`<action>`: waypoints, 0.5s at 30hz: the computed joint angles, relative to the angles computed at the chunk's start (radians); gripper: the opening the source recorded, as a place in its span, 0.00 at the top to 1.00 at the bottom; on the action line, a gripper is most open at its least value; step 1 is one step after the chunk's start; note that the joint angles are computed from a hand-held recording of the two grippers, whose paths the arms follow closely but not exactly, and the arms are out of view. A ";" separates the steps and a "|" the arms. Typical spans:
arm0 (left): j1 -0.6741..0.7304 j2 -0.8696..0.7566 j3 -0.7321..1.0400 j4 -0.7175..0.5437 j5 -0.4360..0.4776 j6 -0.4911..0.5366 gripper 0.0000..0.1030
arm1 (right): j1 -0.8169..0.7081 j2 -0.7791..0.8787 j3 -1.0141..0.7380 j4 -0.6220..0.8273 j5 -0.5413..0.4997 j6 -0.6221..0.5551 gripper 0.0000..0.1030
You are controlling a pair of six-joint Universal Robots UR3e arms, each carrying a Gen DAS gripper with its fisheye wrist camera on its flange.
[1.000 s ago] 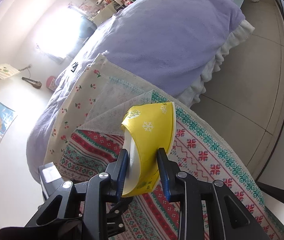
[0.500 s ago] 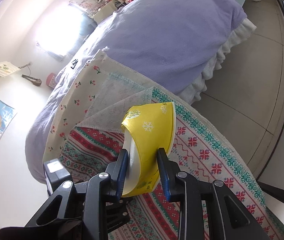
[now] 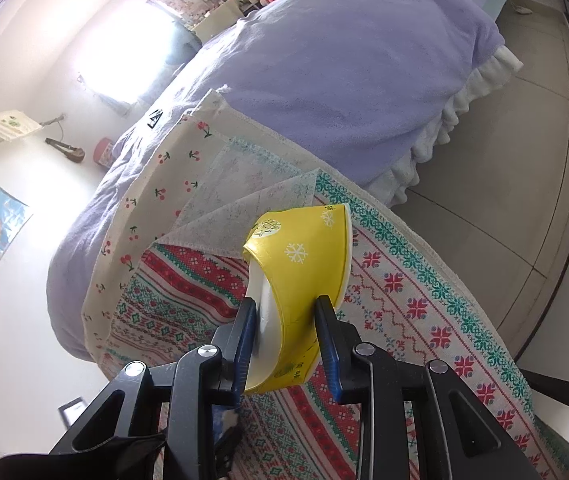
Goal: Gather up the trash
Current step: 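Lift the blue box with the left tool while the right tool holds the yellow cup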
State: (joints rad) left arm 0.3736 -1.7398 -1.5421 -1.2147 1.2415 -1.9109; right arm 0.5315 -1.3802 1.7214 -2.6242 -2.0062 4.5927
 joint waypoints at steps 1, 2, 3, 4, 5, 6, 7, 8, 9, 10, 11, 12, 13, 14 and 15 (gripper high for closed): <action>0.021 0.011 -0.006 0.006 -0.010 0.010 0.35 | 0.001 0.007 -0.011 0.006 0.001 -0.003 0.70; 0.043 0.030 -0.017 0.010 -0.022 0.019 0.35 | 0.003 0.015 -0.023 0.012 0.000 -0.006 0.70; 0.064 0.048 -0.021 -0.003 -0.035 0.026 0.35 | 0.006 0.025 -0.039 0.022 -0.002 -0.011 0.70; 0.083 0.046 -0.001 -0.028 -0.050 0.037 0.35 | 0.009 0.034 -0.055 0.031 -0.005 -0.017 0.70; 0.117 0.059 0.009 -0.067 -0.069 0.062 0.35 | 0.012 0.041 -0.068 0.038 -0.007 -0.023 0.70; 0.139 0.061 0.026 -0.100 -0.085 0.069 0.35 | 0.017 0.054 -0.091 0.051 -0.013 -0.033 0.70; 0.148 0.041 0.068 -0.130 -0.092 0.067 0.35 | 0.022 0.066 -0.110 0.060 -0.017 -0.039 0.70; 0.178 0.059 0.083 -0.181 -0.103 0.085 0.35 | 0.026 0.078 -0.130 0.072 -0.020 -0.045 0.70; 0.197 0.049 0.115 -0.219 -0.114 0.088 0.35 | 0.030 0.095 -0.158 0.087 -0.021 -0.056 0.70; 0.175 0.026 0.154 -0.231 -0.116 0.051 0.35 | 0.034 0.112 -0.187 0.103 -0.022 -0.066 0.70; 0.177 0.018 0.184 -0.258 -0.124 0.037 0.35 | 0.032 0.119 -0.198 0.094 -0.001 -0.095 0.70; 0.195 0.024 0.188 -0.272 -0.136 0.041 0.35 | 0.039 0.144 -0.239 0.117 -0.003 -0.113 0.70; 0.190 0.066 0.150 -0.275 -0.138 0.031 0.35 | 0.045 0.161 -0.266 0.130 -0.005 -0.122 0.70; 0.202 0.070 0.140 -0.267 -0.143 0.031 0.35 | 0.050 0.185 -0.303 0.148 -0.004 -0.138 0.70; 0.207 0.084 0.103 -0.243 -0.145 0.026 0.35 | 0.054 0.203 -0.332 0.161 -0.002 -0.149 0.70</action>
State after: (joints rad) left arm 0.5805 -1.6561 -1.4395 -1.4575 1.0961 -1.8845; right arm 0.5853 -1.1771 1.3897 -2.4629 -2.0081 4.4438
